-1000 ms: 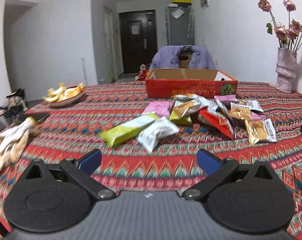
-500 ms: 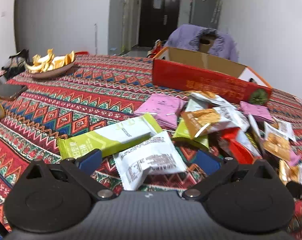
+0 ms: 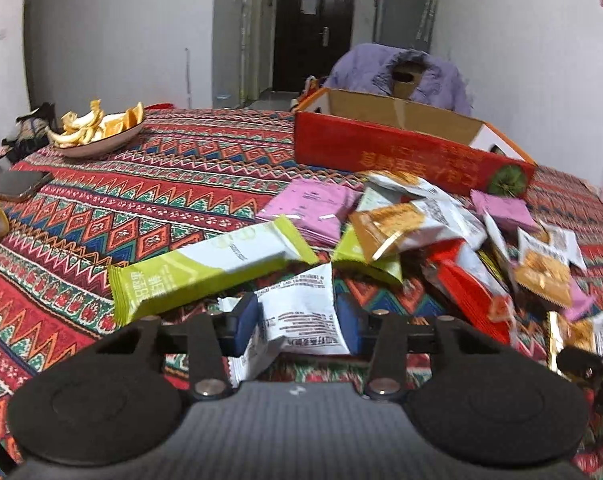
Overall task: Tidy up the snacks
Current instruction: 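Carry both held packets over the red box and lower them inside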
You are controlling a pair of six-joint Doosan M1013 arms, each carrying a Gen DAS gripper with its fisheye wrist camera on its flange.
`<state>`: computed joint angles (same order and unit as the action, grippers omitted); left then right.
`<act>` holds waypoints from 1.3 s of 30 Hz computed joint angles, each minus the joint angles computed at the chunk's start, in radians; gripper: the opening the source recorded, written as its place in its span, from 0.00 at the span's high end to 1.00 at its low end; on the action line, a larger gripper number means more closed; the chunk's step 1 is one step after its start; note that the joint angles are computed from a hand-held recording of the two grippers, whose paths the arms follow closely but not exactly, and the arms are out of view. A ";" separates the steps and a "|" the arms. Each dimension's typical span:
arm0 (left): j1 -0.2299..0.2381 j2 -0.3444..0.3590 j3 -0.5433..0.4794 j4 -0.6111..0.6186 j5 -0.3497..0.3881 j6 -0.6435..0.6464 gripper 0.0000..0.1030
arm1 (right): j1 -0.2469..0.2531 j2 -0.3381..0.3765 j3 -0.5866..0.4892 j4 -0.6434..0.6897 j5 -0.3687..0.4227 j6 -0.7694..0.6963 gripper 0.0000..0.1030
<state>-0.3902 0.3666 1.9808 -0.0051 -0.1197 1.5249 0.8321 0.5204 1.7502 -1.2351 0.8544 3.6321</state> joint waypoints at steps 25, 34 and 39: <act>0.102 -0.263 0.196 0.788 -0.251 -0.629 0.71 | 0.168 -0.140 0.104 -0.249 0.130 0.210 0.36; 0.190 -0.301 0.043 1.407 -0.408 -1.209 0.71 | 0.100 -0.310 0.136 -0.327 -0.055 0.104 0.36; 0.188 -0.293 -0.063 1.483 -0.397 -1.295 0.71 | 0.026 -0.385 0.109 -0.262 -0.152 -0.031 0.36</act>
